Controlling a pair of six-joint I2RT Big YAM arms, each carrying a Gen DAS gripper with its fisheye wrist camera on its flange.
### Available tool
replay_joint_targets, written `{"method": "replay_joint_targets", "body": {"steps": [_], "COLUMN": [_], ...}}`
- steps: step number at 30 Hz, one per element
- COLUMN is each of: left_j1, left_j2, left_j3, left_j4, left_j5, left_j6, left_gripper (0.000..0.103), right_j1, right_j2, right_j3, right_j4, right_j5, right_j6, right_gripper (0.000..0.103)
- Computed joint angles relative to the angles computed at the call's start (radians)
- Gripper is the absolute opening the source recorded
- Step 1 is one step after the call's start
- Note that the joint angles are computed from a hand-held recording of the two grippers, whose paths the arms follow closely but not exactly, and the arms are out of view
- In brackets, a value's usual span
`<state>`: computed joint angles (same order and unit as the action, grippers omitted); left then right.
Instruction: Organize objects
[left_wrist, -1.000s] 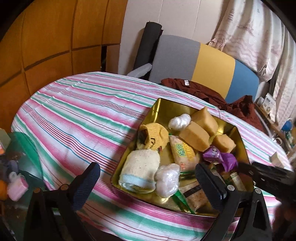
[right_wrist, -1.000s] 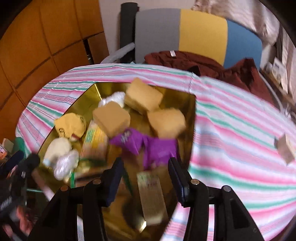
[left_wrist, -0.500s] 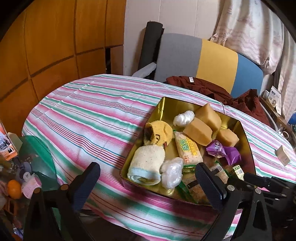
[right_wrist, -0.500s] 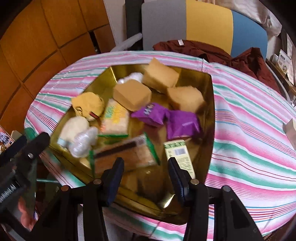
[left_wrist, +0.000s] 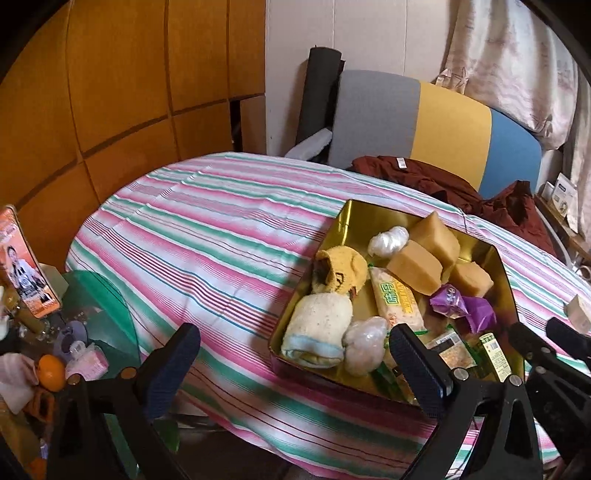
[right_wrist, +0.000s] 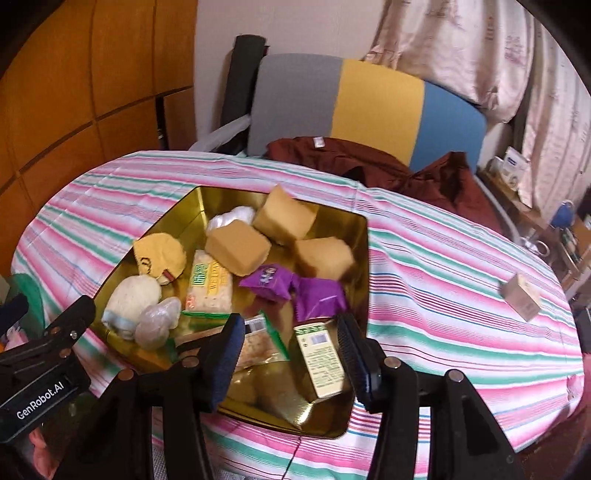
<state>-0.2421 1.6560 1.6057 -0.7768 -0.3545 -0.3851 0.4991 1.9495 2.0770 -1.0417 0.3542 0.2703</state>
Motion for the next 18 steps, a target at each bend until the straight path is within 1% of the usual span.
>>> {"method": "replay_joint_targets", "body": {"steps": [2,4,7,9,11,12,17,18], "left_j1": [-0.009,-0.017,-0.024,-0.022,-0.015,-0.013,-0.011,-0.012], "left_j2": [-0.005,-0.007,-0.001,0.003,0.003,0.003,0.001,-0.001], "left_j3": [-0.004,-0.006,0.010,0.024,0.029,0.031,0.037,0.036], "left_j4": [0.009,0.014,-0.022,-0.050,-0.059,-0.060,-0.071,-0.070], "left_j5": [-0.036,-0.063,-0.080,-0.051,-0.016,-0.010,0.001,-0.002], "left_j6": [0.011,0.021,0.020,0.018,0.015,0.013,0.005,0.007], "left_gripper": [0.103,0.103,0.103,0.103,0.103,0.103,0.103,0.103], "right_j1": [0.002,0.004,0.012,0.014,0.013,0.013,0.018,0.018], "right_j2": [0.005,-0.006,0.001,0.005,-0.006,-0.013,-0.014,-0.011], "right_j3": [0.013,-0.002,0.016,0.030,0.016,0.005,0.001,0.007], "right_j4": [-0.020,-0.013,-0.048,-0.075,-0.067,-0.056,-0.051,-0.054], "right_j5": [0.012,0.027,0.074,0.096,0.098,0.097,0.107,0.097], "right_j6": [0.023,0.042,0.076,0.102,0.119,0.121,0.128,0.127], "right_gripper": [0.053,0.053,0.053,0.053,0.053,0.053,0.053,0.053]}}
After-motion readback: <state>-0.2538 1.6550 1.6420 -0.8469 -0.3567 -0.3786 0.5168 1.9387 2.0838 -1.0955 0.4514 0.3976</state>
